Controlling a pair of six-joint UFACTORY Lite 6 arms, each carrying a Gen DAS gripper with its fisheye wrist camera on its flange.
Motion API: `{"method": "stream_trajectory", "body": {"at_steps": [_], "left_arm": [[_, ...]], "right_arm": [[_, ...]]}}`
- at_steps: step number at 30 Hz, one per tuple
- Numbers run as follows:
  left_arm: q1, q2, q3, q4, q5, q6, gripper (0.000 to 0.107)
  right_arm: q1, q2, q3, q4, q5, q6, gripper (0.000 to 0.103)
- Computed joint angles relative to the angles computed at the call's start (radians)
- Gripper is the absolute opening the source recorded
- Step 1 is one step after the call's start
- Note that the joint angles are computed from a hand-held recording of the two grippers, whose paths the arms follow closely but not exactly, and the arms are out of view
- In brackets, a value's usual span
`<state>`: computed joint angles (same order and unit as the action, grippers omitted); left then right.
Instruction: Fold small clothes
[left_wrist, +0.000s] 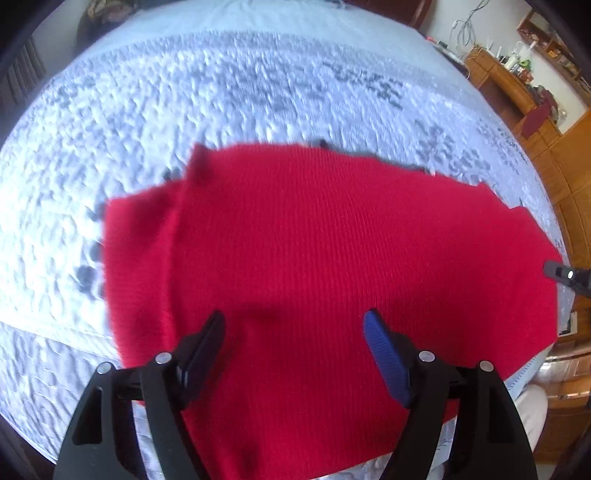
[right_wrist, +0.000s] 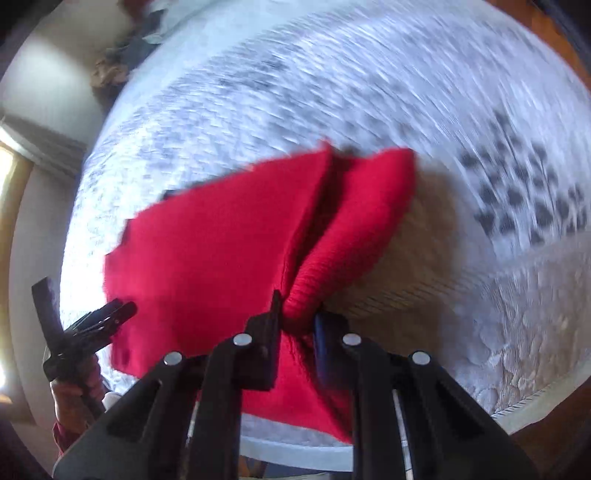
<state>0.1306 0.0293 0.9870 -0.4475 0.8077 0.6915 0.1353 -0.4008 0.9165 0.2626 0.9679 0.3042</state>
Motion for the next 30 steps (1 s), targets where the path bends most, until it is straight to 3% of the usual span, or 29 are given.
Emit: {"method": "stream_trajectory", "body": {"at_steps": [3,8,11,13,15,16,17,20,24,30], "left_arm": [[0.055,0.018,0.029,0.001,0.033,0.07,0.077],[0.081,0.103,0.03,-0.014,0.006,0.112,0.076],[0.088,0.113,0.013,-0.045,-0.012,0.146,0.076],[0.085,0.106,0.004,-0.049,-0.016,0.148,0.077],[0.094,0.096,-0.007,-0.062,-0.015,0.173,0.078],[0.1,0.091,-0.013,-0.071,-0.014,0.188,0.078],[0.097,0.09,-0.016,-0.066,-0.017,0.184,0.078],[0.108,0.076,-0.023,-0.075,-0.006,0.188,0.078],[0.171,0.057,0.011,-0.09,0.097,0.144,0.078],[0.215,0.06,0.077,-0.072,0.213,0.041,0.078]], "right_arm": [[0.177,0.127,0.17,-0.067,-0.01,0.121,0.014],[0.461,0.471,0.458,-0.17,-0.046,0.278,0.015],[0.548,0.641,0.539,-0.166,-0.059,0.272,0.027],[0.567,0.684,0.534,-0.105,-0.093,0.23,0.027],[0.583,0.637,0.486,-0.089,-0.14,0.224,0.037],[0.589,0.586,0.45,-0.099,-0.151,0.233,0.051],[0.593,0.537,0.421,-0.111,-0.161,0.245,0.058],[0.596,0.351,0.322,-0.157,-0.157,0.26,0.059],[0.703,0.21,0.236,-0.275,-0.086,0.363,0.061],[0.954,0.259,0.15,-0.43,-0.13,0.509,0.061]]}}
